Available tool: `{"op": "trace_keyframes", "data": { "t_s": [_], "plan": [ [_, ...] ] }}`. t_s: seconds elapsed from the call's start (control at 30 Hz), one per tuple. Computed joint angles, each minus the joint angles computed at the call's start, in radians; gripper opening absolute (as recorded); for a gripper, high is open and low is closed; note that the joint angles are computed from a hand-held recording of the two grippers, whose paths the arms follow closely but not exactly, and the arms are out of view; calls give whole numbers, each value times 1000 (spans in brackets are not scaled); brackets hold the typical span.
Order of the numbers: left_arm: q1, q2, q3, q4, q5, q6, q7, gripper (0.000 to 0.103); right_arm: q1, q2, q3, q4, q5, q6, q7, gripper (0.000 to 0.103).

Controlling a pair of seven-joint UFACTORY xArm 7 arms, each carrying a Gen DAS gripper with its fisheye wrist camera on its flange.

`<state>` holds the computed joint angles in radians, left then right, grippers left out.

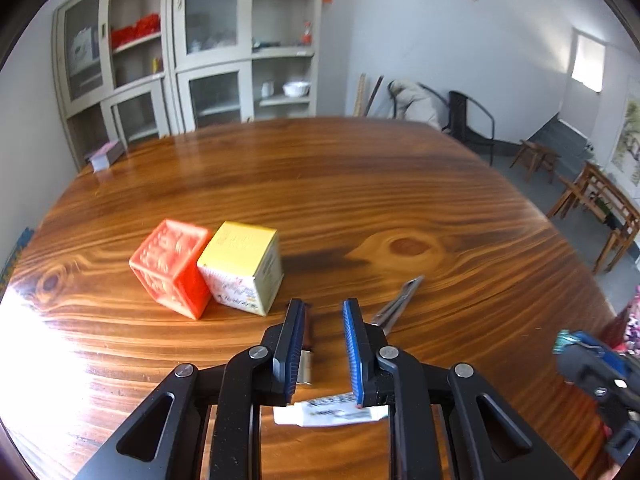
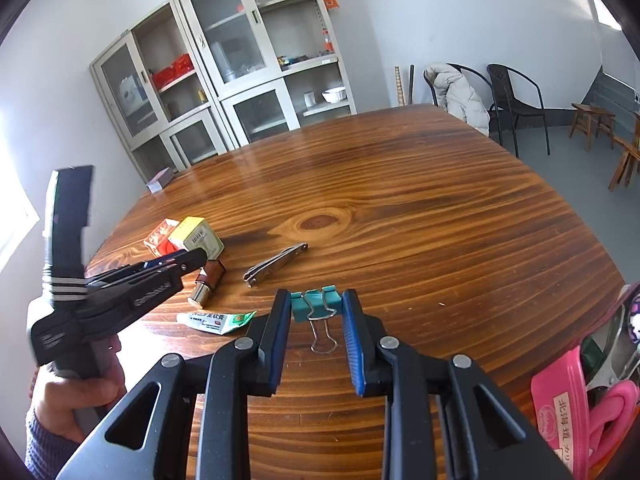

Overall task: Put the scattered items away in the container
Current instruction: 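Grasp the brown lipstick with the left gripper while the right holds the binder clip, then carry the lipstick and binder clip over the tin box and open both grippers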

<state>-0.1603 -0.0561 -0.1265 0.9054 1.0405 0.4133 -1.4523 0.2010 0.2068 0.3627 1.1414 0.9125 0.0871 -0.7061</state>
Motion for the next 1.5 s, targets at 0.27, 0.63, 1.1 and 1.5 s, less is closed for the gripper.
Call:
{"op": "trace_keyframes", "data": {
  "t_s": [0.27,0.63,1.1,1.5],
  "plan": [
    [2,17,9,4,-61,15,43,22,-5,-6,5,-2,65,9,-42,29],
    [-18,103,51,33,-37,65,33,69,14,-1,-20,3,63,29,-40,29],
    [-36,46,50,-1,-61,-6,37,21,-20,-26,22,-8,177,-17,-135,29],
    [-37,-96,-97,3,28,-60,-27,21,4,-347,-102,-233,785,-89,-591,29]
  ]
}}
